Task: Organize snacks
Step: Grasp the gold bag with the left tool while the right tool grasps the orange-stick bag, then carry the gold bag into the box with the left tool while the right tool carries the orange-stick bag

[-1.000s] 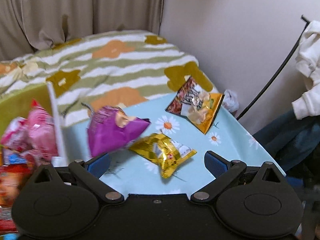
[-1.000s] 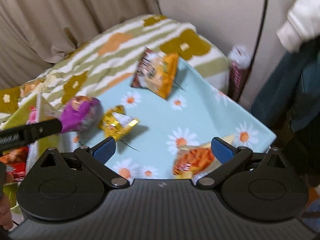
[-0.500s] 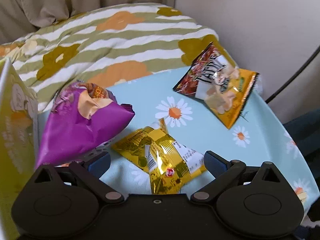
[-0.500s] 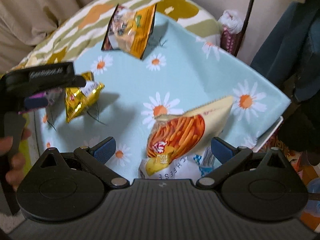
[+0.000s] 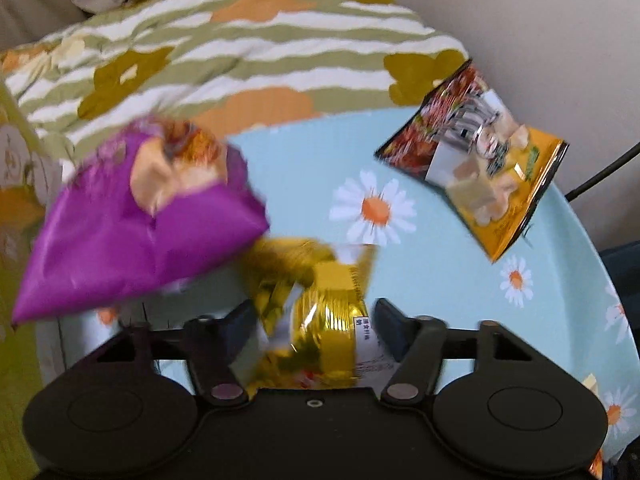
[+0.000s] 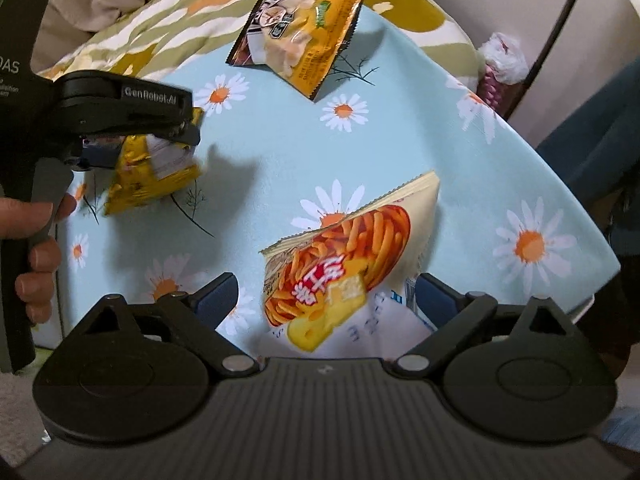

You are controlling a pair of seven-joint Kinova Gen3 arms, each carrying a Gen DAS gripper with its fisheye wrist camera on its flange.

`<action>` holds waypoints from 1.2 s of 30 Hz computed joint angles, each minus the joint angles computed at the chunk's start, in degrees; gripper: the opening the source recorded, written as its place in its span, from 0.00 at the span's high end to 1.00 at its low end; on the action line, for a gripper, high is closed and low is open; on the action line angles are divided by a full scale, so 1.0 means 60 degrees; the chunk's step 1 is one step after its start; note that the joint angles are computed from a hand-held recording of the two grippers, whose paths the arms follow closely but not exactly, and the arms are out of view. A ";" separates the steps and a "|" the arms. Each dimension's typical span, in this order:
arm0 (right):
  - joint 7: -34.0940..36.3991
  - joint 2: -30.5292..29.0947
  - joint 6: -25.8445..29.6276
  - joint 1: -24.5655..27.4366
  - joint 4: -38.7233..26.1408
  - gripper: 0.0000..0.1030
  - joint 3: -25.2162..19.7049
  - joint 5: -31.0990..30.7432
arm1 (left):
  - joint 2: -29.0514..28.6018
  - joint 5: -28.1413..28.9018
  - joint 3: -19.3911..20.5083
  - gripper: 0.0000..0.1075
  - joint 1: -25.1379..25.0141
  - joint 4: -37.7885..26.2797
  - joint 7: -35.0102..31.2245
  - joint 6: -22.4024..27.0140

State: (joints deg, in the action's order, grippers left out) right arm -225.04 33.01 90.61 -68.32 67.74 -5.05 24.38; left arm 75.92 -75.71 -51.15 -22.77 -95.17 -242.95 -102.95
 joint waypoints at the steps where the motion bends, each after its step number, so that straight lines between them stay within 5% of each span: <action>1: 0.0053 -0.0016 -0.0043 0.0014 0.0046 0.00 -0.0020 0.0006 | 0.0044 -0.0005 0.0070 0.42 -0.0094 -0.0106 -0.0055 0.0026; 12: 0.0628 -0.0162 -0.0320 0.0095 0.0463 0.00 -0.0122 0.0061 | 0.0140 0.0147 0.0479 0.45 -0.0587 -0.0816 -0.0406 -0.0040; 23: 0.0964 -0.0245 -0.0415 -0.0062 0.0535 0.27 -0.0120 0.0429 | 0.0145 0.0700 0.1490 0.45 -0.1209 -0.1124 -0.0461 -0.0045; 36: 0.2049 -0.0268 0.0991 -0.0638 -0.0611 0.30 0.0089 0.1938 | -0.0710 0.1020 0.3093 0.45 -0.2469 -0.0783 -0.0276 0.0648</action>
State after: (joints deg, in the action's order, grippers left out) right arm -212.74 31.40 96.55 -72.15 64.07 -4.51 36.01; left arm 71.66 -69.59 -32.60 -37.58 -99.87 -244.60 -99.06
